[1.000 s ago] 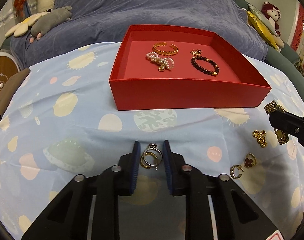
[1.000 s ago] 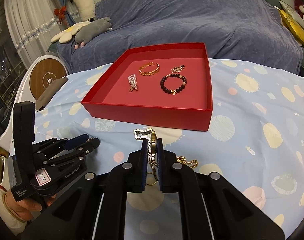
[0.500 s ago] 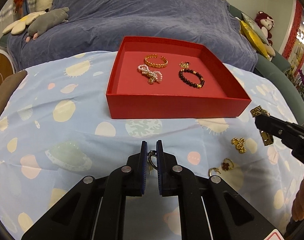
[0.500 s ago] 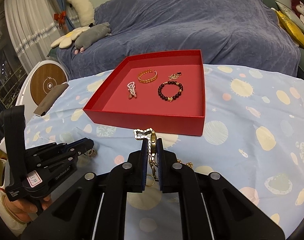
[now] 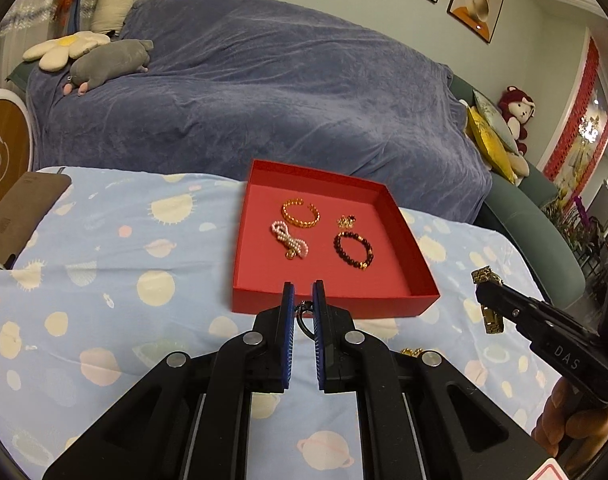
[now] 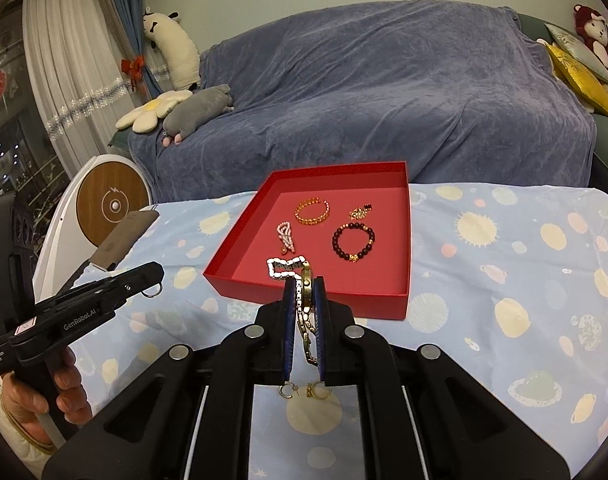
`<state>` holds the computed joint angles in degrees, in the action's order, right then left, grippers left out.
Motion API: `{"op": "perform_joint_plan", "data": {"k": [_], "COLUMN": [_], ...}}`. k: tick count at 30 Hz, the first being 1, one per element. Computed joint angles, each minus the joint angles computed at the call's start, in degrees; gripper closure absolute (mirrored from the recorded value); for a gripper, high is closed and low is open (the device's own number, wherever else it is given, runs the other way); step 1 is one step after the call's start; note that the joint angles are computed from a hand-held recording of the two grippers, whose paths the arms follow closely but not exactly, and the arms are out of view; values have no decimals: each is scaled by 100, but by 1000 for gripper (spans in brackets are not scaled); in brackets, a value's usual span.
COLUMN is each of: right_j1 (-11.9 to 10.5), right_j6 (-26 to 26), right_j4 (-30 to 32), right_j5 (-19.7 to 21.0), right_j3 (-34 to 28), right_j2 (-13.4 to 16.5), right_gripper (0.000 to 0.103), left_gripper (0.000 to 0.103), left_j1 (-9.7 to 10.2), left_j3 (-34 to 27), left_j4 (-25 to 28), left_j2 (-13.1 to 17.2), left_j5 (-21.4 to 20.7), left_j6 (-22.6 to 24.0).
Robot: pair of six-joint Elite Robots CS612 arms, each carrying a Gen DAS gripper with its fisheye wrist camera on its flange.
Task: Organize jewelry
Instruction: 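Carry both pieces into the red box and open both tools, then withdraw both tools from the red box over the remaining jewelry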
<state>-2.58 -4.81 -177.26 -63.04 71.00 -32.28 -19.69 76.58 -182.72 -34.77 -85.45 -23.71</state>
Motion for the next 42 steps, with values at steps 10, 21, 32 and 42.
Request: {"op": "perform_joint_plan", "data": {"k": [10,21,32,42], "right_j1": [72,201,256,67], "right_j6": [188,192,110,640], "right_j4": [726,2151,2587,1246], "right_j5": [126,-437,-768,-575], "right_j3": [-817,-2172,-2617,-1703], "right_j2": [287,1077,1395,853], "right_gripper": [95,95,92,65], "left_gripper": [96,96,91,42], "left_j1": [34,92,153,152], "left_j3": [-785,-2253,-2798,-2172], "left_j4": [564,1908,2525,1978], "left_j2": [242,1111,1443,1061], "left_j5": [-306,-153,65,487], "left_j6": [-81,65,-128,-539]}}
